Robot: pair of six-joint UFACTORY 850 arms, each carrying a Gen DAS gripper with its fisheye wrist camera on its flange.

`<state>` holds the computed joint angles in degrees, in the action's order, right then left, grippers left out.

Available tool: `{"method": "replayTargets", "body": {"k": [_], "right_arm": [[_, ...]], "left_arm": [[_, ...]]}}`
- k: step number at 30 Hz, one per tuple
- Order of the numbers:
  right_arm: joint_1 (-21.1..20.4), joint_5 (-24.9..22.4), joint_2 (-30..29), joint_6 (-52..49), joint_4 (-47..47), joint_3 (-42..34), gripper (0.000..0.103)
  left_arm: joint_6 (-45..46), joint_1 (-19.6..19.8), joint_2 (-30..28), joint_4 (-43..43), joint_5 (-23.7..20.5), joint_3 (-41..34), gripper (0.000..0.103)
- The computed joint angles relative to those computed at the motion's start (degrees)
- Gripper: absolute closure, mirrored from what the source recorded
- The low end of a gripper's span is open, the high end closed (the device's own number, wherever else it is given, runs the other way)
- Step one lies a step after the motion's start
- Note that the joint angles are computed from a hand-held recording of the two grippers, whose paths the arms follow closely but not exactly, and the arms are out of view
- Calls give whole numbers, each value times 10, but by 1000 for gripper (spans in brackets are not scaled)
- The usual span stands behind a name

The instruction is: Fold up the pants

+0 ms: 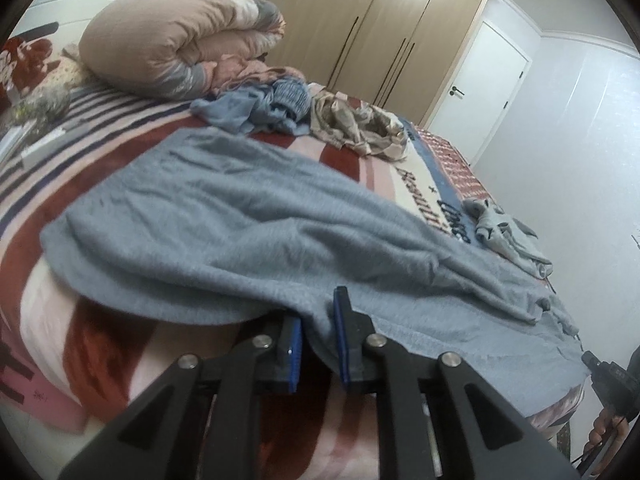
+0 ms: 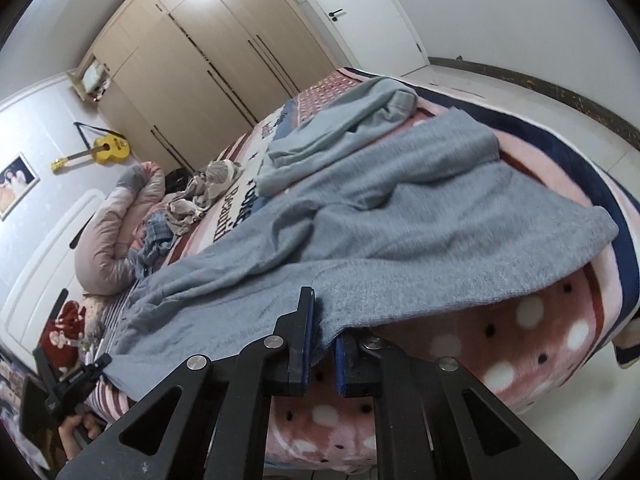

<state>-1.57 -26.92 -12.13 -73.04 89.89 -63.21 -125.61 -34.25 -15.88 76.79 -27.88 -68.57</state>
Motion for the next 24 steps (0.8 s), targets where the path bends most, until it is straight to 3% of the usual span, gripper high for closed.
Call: {"method": "replayTargets", "body": {"k": [6, 12, 21, 24], "right_arm": [[3, 0, -18, 69, -64, -52, 100], [10, -14, -63, 202, -209, -140, 100], [18, -118, -197, 437, -453, -379, 100], [27, -158, -258, 505, -529, -481, 100]], "left_arm": [[103, 12, -9, -55, -7, -50, 92], [246, 34, -45, -147, -8, -128, 92], [493, 75, -136, -332, -35, -285, 93], [584, 88, -190, -394, -69, -366, 93]]}}
